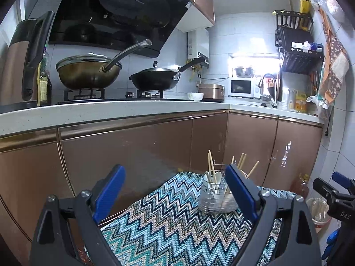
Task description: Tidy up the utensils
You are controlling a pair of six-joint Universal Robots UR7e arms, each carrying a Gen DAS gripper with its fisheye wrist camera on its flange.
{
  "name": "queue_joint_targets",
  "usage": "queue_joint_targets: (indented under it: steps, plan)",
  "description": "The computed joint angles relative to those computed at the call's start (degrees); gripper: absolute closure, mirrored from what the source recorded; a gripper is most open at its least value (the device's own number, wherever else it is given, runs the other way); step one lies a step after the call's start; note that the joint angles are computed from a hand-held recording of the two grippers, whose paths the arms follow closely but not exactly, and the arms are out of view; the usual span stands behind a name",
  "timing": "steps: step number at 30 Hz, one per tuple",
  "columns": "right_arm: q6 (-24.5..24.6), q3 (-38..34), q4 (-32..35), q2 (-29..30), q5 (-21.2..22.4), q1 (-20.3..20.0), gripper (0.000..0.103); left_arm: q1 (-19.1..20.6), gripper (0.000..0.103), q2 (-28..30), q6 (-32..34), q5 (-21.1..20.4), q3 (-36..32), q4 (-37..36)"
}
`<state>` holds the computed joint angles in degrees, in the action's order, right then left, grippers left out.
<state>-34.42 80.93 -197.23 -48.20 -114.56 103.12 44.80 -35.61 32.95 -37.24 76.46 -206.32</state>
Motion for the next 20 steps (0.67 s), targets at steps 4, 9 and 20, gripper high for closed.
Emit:
queue_joint_targets:
  steps: [4,9,20]
  plan:
    - [-0.6,1.0,-0.7,-0.6,-0.3,0.1,0.000,-0.3,0.012,-0.1,0.5,0.6,0.4,-1.2]
    - [-0.9,1.2,-0.8,-0.8,-1.0,0.4,0.000,-0.6,0.012,-0.5,0.9,1.0,1.2,-2.1]
    - [-1.6,1.7,-1.1,-1.0,-1.7,0.7,0.000,-0.7,0.012,-1.3,-0.3,1.4,2.2,-1.7]
